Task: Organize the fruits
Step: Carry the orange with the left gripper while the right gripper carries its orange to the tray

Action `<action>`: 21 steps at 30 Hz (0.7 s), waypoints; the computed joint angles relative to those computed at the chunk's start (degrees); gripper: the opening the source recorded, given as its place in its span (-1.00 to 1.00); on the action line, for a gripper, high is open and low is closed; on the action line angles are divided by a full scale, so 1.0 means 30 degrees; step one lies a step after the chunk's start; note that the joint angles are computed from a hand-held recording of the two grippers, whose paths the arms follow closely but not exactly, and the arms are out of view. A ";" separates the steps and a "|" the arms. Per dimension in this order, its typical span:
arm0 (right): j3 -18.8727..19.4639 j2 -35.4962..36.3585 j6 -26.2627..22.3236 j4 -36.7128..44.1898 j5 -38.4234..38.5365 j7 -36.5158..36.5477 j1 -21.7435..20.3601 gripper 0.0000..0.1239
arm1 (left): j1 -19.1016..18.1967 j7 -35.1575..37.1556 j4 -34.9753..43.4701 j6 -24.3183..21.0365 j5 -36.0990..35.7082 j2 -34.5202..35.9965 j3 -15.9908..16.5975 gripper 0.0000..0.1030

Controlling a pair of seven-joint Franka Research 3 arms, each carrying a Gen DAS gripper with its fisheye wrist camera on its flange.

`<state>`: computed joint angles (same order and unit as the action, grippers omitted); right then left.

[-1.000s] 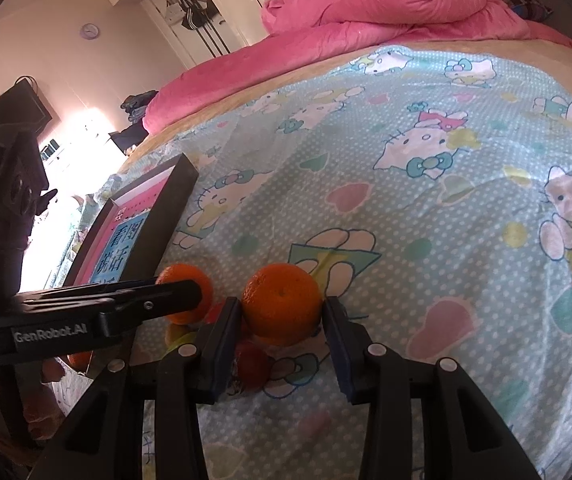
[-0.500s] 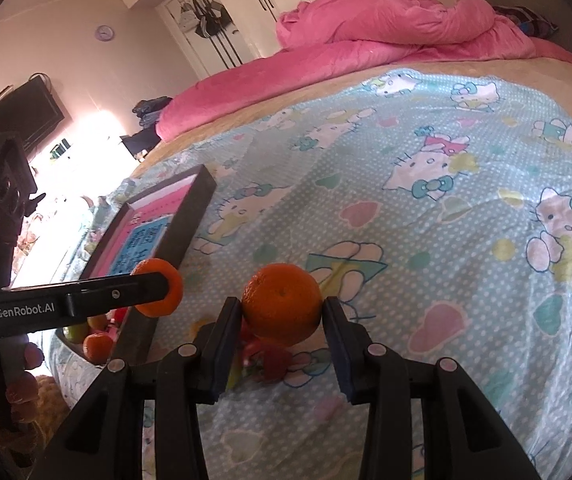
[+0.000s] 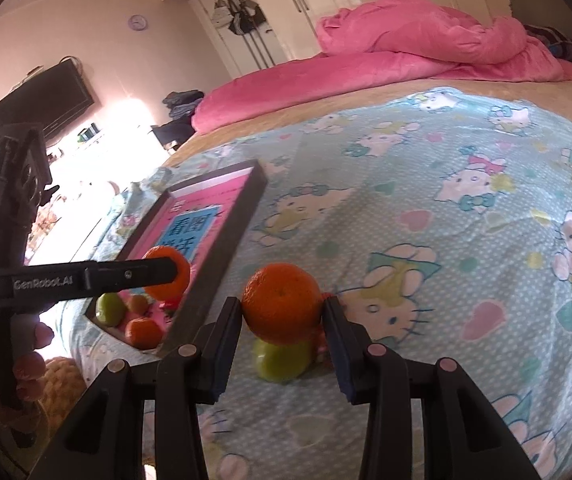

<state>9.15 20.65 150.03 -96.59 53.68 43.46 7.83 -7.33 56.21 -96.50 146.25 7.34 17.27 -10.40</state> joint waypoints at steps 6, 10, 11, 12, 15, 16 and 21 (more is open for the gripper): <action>0.0180 -0.0247 -0.0417 -0.0119 0.0256 -0.0216 0.0208 -0.32 | 0.0356 -0.0873 -0.1896 0.0588 0.0364 -0.1565 0.0436 -0.15; 0.0211 -0.0368 -0.0516 -0.0137 0.0269 -0.0313 0.0431 -0.32 | 0.0665 -0.1420 -0.2940 0.0862 0.0501 -0.2425 0.0612 -0.15; 0.0219 -0.0389 -0.0566 -0.0123 0.0258 -0.0301 0.0497 -0.32 | 0.0743 -0.1546 -0.3226 0.0943 0.0565 -0.2661 0.0664 -0.15; 0.0221 -0.0463 -0.0588 -0.0178 0.0270 -0.0318 0.0542 -0.32 | 0.0800 -0.1717 -0.3472 0.0965 0.0703 -0.2874 0.0726 -0.15; 0.0209 -0.0560 -0.0617 -0.0207 0.0075 -0.0313 0.0783 -0.32 | 0.1024 -0.2137 -0.4198 0.1093 0.0925 -0.3460 0.0865 -0.15; 0.0233 -0.0642 -0.0625 -0.0275 0.0056 -0.0322 0.0861 -0.32 | 0.1114 -0.2262 -0.4436 0.1161 0.0935 -0.3642 0.0907 -0.15; 0.0288 -0.0651 -0.0821 -0.0134 -0.0161 -0.0233 0.1248 -0.32 | 0.1543 -0.2535 -0.5588 0.1516 0.0885 -0.4508 0.1074 -0.15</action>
